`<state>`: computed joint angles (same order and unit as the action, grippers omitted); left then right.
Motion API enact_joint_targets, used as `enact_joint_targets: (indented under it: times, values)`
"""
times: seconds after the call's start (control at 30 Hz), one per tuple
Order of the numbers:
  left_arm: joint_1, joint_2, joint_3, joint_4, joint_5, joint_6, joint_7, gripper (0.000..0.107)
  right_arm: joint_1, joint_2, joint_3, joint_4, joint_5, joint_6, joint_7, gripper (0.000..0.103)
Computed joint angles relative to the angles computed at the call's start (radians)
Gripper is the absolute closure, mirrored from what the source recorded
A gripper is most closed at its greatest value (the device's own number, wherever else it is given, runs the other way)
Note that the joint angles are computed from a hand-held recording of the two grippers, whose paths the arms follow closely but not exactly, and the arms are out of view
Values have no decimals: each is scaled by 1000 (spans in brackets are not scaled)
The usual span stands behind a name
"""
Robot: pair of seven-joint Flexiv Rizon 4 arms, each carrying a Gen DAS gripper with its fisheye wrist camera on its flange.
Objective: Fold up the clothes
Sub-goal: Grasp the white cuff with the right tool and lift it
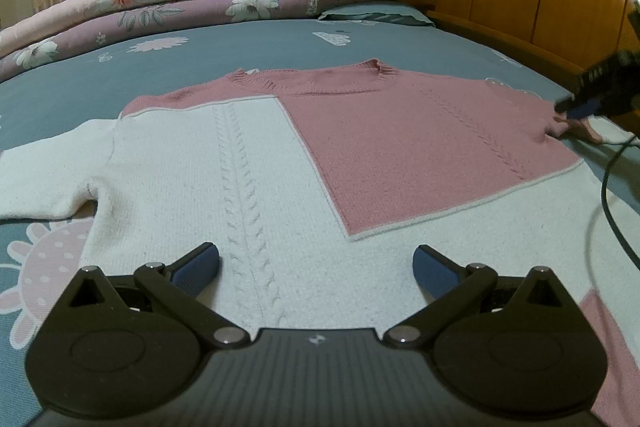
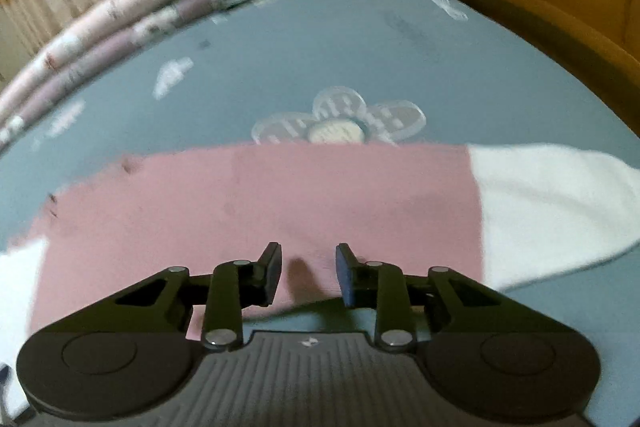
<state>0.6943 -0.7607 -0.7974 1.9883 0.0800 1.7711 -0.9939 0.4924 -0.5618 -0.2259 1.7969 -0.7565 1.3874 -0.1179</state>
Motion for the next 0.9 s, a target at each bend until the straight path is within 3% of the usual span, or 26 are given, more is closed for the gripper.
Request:
enact_joint_targets:
  times: [0.17,0.27,0.43,0.5,0.6,0.7,0.77,0.9]
  values:
    - [-3,5,3,2,-1,1,-3,4,41,63,-63,109,-100,36,103,71]
    - [6,2,-7,4,1,-2,-3,4,47,68,-83,83,-180,50,139,70]
    - [86,-27,-101,15,14,-36,31,5,-17,11,51,-19,-132,-1,-4,69]
    - [148,-63,-182,30,31,-42,62,4,-27,-7,97,-31,-65,-60,-60,69]
    - [176,-89,-220,43,54,-23,92,4,19,15,6,41,-138,34,60,71]
    - [182,-92,-228,44,54,-36,99,4,13,45,27,54,-90,12,27,70]
    - [179,-91,-227,41,40,-45,97,4,40,63,-34,69,-155,48,102,70]
    - [179,-95,-229,41,37,-34,97,4,42,50,-56,28,-202,81,150,69]
